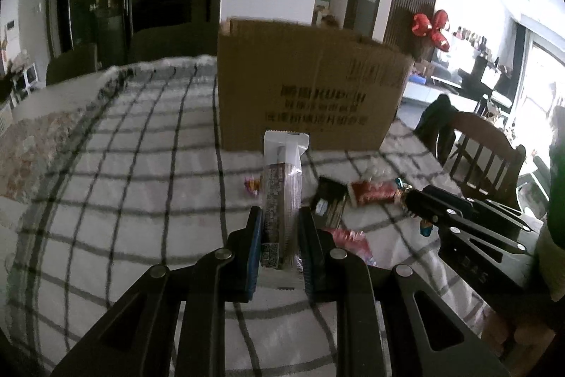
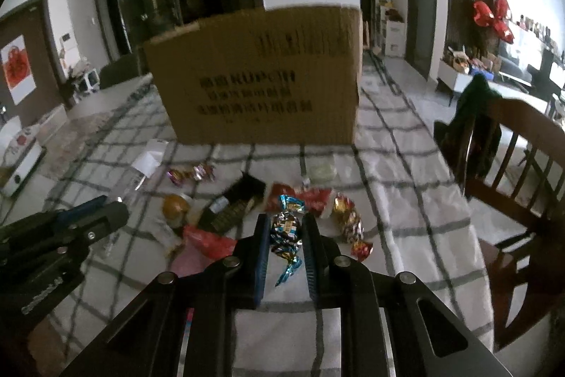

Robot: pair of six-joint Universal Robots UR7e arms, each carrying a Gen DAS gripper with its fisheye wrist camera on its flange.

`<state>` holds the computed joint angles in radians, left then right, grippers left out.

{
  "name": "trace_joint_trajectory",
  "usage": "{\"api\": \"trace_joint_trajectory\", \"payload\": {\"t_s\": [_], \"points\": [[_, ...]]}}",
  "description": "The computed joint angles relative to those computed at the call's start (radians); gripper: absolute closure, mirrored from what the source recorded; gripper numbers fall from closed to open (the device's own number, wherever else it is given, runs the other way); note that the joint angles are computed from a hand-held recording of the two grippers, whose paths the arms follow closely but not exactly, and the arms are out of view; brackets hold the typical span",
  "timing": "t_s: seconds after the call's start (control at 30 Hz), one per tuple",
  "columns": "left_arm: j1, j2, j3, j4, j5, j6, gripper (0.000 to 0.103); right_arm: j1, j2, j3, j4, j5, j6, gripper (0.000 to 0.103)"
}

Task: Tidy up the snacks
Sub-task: 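Lift both snacks over the cardboard box and release them inside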

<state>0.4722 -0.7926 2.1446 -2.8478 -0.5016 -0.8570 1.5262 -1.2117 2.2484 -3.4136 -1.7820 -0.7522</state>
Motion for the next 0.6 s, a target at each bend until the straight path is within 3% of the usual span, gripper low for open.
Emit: {"api": "trace_joint_trajectory", "payload": {"t_s": [0.27,0.6], "points": [[-0.026,-0.005,-0.030,-0.109,0.065,0.139,0.082,0.033,-0.061,-0.024,0.049,0.100,0.031,0.084],[0.006,0.031,-0.139,-0.327,0.105,0.442,0.083,0.076,-0.055,-0.107,0.055,0.178,0.048,0.084]]}}
